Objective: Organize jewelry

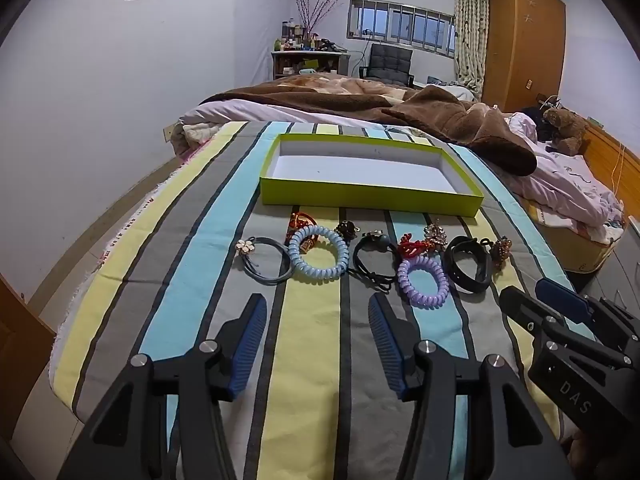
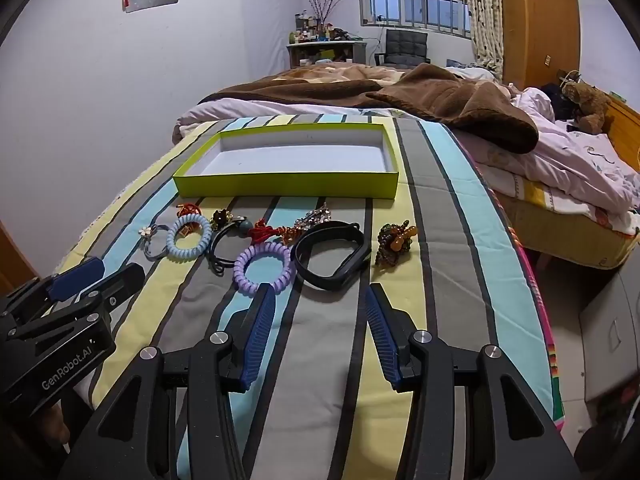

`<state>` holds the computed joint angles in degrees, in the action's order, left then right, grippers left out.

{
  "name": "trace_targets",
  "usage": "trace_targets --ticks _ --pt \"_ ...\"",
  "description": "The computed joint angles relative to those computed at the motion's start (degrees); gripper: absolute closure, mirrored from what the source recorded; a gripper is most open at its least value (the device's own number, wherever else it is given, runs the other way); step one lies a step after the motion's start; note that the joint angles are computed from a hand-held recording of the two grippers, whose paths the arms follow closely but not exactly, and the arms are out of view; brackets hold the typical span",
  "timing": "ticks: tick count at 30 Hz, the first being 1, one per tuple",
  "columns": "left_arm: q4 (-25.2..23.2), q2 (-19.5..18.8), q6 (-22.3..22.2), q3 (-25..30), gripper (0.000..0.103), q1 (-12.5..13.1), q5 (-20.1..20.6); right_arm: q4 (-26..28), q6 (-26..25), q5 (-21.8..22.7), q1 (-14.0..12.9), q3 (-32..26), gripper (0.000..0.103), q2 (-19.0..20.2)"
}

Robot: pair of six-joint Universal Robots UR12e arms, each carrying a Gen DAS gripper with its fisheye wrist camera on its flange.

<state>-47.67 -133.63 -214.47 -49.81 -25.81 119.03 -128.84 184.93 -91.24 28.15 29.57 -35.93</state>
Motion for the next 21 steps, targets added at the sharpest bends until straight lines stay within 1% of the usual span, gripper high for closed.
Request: trace_targets --ticks 3,7,9,10,21 --pt "-0.62 -0.11 -0.45 0.27 0.048 0.02 -0.07 -0.04 -0.01 -0.69 0.07 0.07 0.055 -0.05" --pt "0.59 -0.1 -0.88 -0.18 0.048 0.15 -1.87 -0.02 -0.59 -2.27 0.28 -0.28 0.055 0.12" --pt "0.19 -0.2 -1.07 0.01 0.048 -0.03 -1.17 0.25 -1.16 -2.47 0.37 -1.2 0.055 0.65" --pt "0.34 0.05 -1.08 -0.44 0.048 0.2 -1.48 -0.67 -1.11 -3.57 0.49 0.31 0.055 -0.27" --pt "-0.45 -0.17 -1.08 0.07 0.048 0.05 -0.82 -1.59 -1.14 -4.11 0.74 0.12 0.055 0.06"
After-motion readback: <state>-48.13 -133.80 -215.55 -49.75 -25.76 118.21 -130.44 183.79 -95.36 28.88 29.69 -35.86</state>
